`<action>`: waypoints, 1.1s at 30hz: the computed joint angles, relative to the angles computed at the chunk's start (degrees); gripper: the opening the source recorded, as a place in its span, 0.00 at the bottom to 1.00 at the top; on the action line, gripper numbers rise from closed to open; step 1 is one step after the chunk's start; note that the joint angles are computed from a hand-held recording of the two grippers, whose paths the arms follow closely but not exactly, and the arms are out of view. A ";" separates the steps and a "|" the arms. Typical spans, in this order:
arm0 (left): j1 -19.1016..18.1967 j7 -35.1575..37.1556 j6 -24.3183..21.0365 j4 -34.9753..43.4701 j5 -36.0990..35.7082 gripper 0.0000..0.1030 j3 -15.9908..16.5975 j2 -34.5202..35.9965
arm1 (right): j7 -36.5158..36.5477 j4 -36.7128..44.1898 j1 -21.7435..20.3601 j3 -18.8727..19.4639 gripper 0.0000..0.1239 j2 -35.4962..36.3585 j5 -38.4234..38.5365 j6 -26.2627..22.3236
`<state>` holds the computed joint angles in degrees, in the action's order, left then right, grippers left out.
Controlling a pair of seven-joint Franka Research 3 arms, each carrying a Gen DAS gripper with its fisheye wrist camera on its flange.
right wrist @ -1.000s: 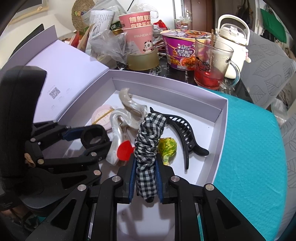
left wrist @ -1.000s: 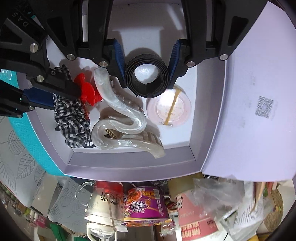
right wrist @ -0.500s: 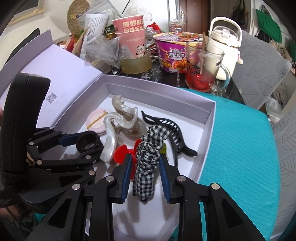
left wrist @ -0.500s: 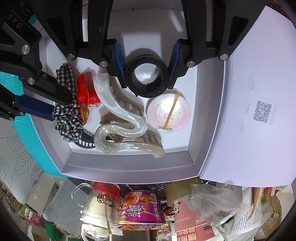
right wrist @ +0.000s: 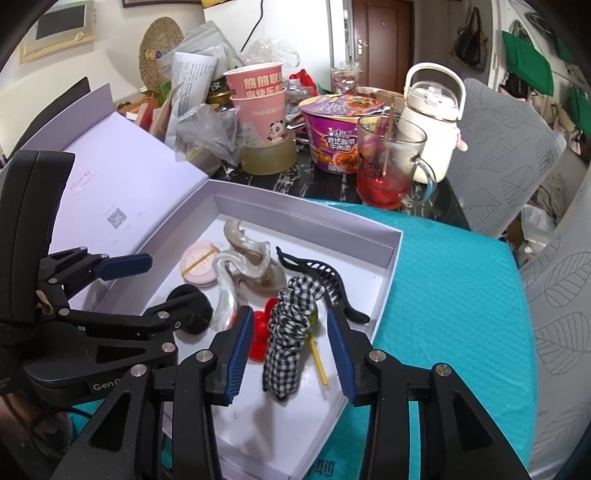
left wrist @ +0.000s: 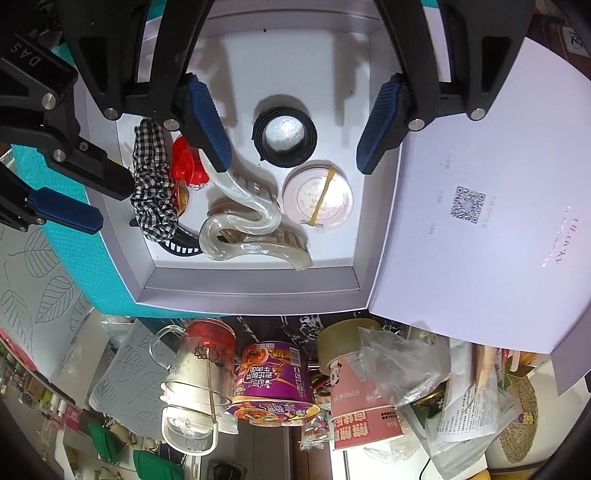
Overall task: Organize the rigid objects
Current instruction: 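Withdraw both grippers from the box toward the clear plastic clip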
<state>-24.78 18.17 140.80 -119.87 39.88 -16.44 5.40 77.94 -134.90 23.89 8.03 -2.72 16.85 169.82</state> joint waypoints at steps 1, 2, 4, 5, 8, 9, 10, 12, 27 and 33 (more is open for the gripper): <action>-0.03 -0.07 -0.20 -0.05 -0.18 0.68 -0.03 -0.20 | 0.61 -0.07 -0.14 0.03 0.35 -0.15 -0.69 0.05; -0.08 -0.42 -0.25 -0.20 0.10 0.68 -0.04 -0.42 | 1.14 -0.16 -0.27 0.05 0.35 -0.29 -1.31 0.10; -0.23 -1.17 -0.63 -0.24 1.12 0.68 -0.09 -0.73 | 1.35 -0.24 -0.31 -0.03 0.35 -0.68 -1.33 -0.11; -0.28 -1.38 -0.90 -0.18 1.33 0.68 -0.17 -0.85 | 1.70 -0.41 -0.41 -0.02 0.35 -1.06 -1.66 -0.12; -0.48 -2.26 -1.58 -0.16 1.76 0.68 -0.46 -1.53 | 2.15 -1.61 -0.40 0.02 0.35 -2.69 -1.86 1.06; -0.69 -2.87 -2.03 -0.22 2.28 0.68 -0.68 -2.01 | 1.24 -2.07 0.06 -0.24 0.36 -3.32 -0.41 1.62; -0.85 -3.46 -2.13 -0.38 2.96 0.68 -0.87 -2.49 | 0.29 -2.39 0.52 -0.49 0.37 -3.75 0.97 2.05; -1.08 -4.22 -2.09 -0.54 4.15 0.68 -1.28 -3.31 | -0.62 -3.27 1.02 -0.62 0.38 -5.20 2.57 2.76; -2.49 -8.19 -9.08 -1.98 7.78 0.68 -5.72 -11.82 | 2.99 -12.52 0.00 1.21 0.39 -19.12 -0.16 3.72; -3.81 -9.24 -11.88 -1.97 9.29 0.68 -8.12 -14.44 | 6.11 -16.98 -2.02 3.83 0.41 -27.08 -2.53 3.83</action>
